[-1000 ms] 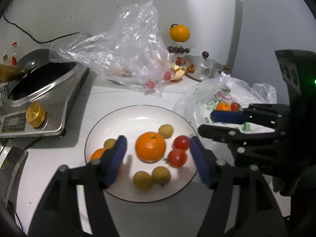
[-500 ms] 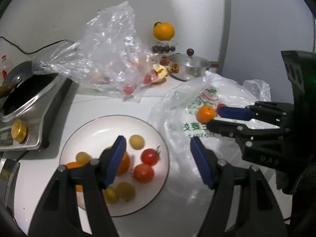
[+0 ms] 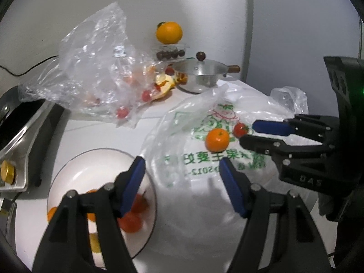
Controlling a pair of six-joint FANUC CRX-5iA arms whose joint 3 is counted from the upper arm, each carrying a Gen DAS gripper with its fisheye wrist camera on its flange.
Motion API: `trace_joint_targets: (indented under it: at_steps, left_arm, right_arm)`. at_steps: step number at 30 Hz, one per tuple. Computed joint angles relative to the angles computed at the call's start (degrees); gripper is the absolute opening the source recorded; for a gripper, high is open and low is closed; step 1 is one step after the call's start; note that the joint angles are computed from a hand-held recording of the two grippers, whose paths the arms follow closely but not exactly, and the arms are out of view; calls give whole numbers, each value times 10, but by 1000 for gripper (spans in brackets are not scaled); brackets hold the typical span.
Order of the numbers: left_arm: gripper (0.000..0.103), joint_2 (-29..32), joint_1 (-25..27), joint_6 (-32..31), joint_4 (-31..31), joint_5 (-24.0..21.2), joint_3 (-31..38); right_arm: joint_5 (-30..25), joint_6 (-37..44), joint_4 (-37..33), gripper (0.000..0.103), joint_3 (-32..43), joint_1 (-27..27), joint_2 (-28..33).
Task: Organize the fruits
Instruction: 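Grasp a mandarin with the left gripper while the right gripper grasps a tomato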
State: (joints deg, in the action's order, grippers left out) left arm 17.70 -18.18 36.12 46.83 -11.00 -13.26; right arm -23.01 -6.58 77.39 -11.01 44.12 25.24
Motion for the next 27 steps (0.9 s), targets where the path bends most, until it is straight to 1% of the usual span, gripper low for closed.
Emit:
trace_joint_targets:
  at_steps: [3, 5, 9, 14, 20, 23, 27]
  left_arm:
    - [69, 17, 0, 48, -53, -19, 33]
    - [69, 27, 0, 72, -81, -28, 51]
    - [69, 52, 1, 141, -153, -58, 101]
    - [69, 82, -1, 209, -221, -91, 157]
    - [69, 117, -3, 255, -268, -128, 216]
    - [69, 132, -5, 273, -288, -145, 240]
    - [69, 143, -7, 287, -303, -156, 261]
  right_arm:
    - [5, -4, 3, 37, -10, -10, -6]
    - [7, 0, -2, 37, -13, -16, -8]
    - [11, 17, -19, 37, -13, -27, -6]
    - [9, 88, -93, 37, 15, -31, 12]
    - [-2, 203, -212, 37, 61, -29, 37]
    - [-6, 243, -254, 37, 79, -29, 46]
    - [-17, 295, -304, 37, 102, -26, 57]
